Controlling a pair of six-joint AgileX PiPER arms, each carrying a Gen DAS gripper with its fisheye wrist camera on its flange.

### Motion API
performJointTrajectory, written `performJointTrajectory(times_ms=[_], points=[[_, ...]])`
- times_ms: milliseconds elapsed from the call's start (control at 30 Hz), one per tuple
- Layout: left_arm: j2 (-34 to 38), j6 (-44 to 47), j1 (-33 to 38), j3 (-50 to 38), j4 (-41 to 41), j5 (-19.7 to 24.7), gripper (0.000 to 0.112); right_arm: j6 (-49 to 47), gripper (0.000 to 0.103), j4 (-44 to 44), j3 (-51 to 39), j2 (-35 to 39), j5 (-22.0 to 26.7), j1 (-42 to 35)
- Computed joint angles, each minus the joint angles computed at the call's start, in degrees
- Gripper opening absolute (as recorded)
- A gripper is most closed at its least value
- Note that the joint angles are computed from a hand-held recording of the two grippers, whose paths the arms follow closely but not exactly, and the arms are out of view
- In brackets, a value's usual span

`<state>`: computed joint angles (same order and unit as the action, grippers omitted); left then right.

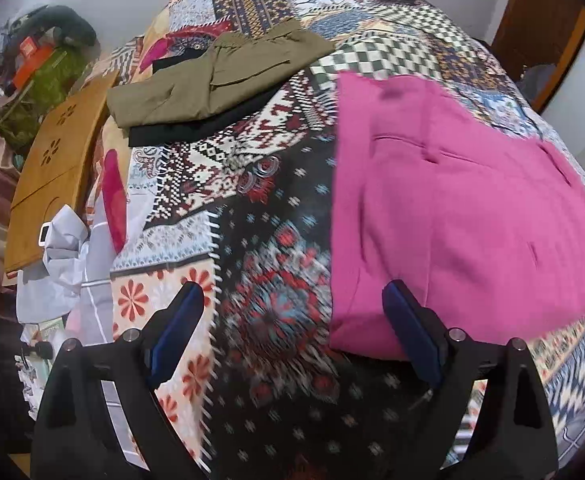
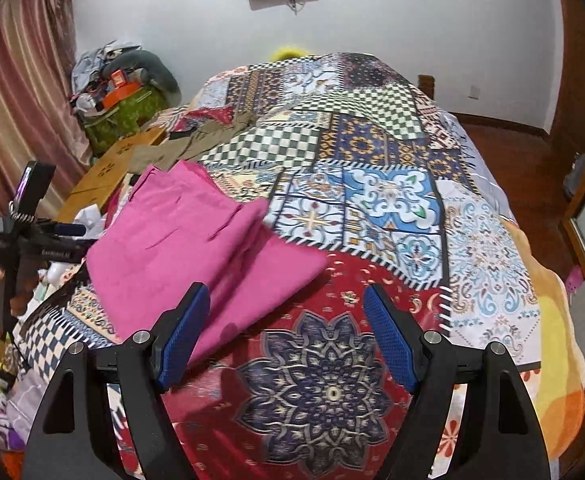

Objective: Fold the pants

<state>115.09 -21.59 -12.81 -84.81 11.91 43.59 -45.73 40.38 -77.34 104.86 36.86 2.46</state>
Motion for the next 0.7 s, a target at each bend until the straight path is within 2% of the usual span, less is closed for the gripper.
performJointTrajectory(times_ms=[100,267,333,433,533,633,700], points=[[-1.72,-1.08,-1.40,1.97,0.93,-1.00,0.092,-0.43,0.076,0.19,0.31,0.20,-0.09,1.22],[-3.11,-8.35,-4.72,4.45,10.72,-2.50,0.092,-1.40,0.076,1.46,0.59,1.47,-0.75,2.48],[-3.18,-9.95,-4.72,5.14,11.77,-3.18,0.092,-0.60,0.073,0.72,0.32,2.51,-1.05,2.97],[-3.10,-14.01,-4.92,6.36,15.97,-3.26,0.092,-0.34,0.062,-0.38,0.74,3.18,-1.12,3.29],[-3.82,-13.31,-3.79,7.85,15.02,-4.80,0.092,-1.39,0.057,-0.21,1.54,3.19,-1.77,2.65],[-3.84,-14.02,-3.98,7.57,16.76,-3.68,0.092,0.79,0.051,-2.86,1.07,3.45,-1.91,1.87],[-3.53,-16.44,-4.63,6.88,20.55,-1.67,0.092,1.75,0.049,-3.19,-0.02,4.06,0.00,0.61]])
